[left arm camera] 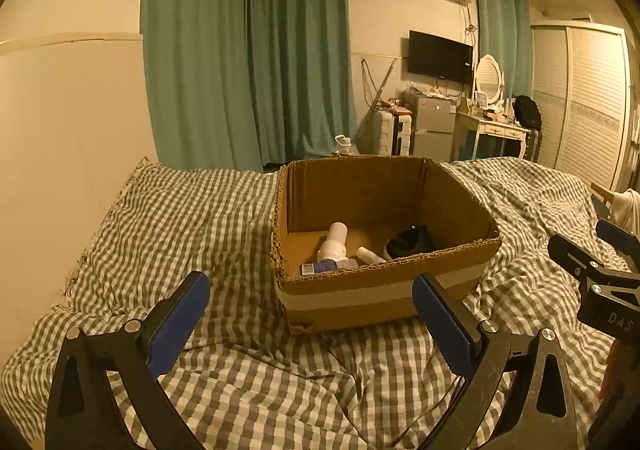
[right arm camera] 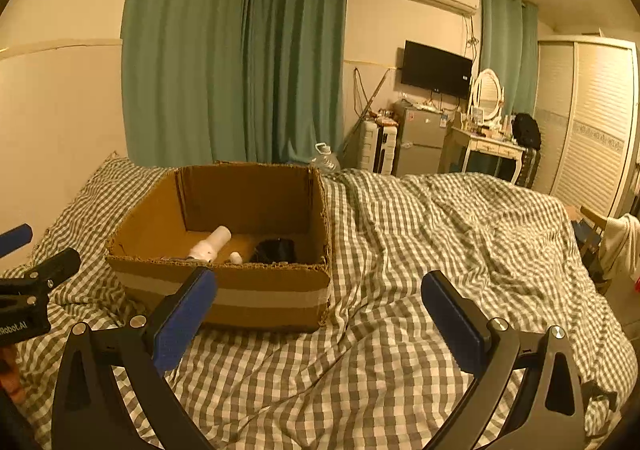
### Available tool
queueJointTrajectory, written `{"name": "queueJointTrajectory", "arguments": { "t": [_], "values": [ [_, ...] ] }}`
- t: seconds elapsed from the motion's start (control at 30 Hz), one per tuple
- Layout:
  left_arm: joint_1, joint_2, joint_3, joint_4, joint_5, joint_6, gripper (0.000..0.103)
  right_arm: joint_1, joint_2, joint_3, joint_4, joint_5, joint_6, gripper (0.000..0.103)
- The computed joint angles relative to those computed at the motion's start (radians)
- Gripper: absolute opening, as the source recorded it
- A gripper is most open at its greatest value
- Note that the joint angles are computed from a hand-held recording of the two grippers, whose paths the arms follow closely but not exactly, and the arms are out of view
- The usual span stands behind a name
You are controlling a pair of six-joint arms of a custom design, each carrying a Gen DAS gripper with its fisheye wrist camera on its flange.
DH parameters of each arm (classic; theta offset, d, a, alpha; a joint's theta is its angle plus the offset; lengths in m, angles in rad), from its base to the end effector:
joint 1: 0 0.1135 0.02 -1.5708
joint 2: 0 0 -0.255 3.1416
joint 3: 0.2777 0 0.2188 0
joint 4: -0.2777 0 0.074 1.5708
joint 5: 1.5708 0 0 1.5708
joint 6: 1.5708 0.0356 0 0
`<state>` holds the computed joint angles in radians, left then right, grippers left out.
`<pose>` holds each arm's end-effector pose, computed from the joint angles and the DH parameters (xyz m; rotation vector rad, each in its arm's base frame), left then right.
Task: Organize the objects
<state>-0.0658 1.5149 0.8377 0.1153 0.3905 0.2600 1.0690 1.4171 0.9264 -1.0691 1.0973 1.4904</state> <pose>0.2963 -0.0331 0.2260 0.5635 2.0229 -0.2992 0.1220 0.1564 0.2290 0.4382 2.0155 -0.3510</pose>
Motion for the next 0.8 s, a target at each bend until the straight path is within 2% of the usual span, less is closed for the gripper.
{"name": "queueJointTrajectory", "arguments": {
  "t": [0.37,0.8],
  "values": [
    [-0.007,-0.032,-0.048,0.050,-0.035,-0.004,0.103,0.006,0.016,0.012,-0.039,0.011,0.049,0.103],
    [-0.012,-0.019,-0.043,0.051,-0.049,-0.001,0.103,-0.022,0.019,-0.015,0.053,-0.008,-0.024,0.103]
  ]
}}
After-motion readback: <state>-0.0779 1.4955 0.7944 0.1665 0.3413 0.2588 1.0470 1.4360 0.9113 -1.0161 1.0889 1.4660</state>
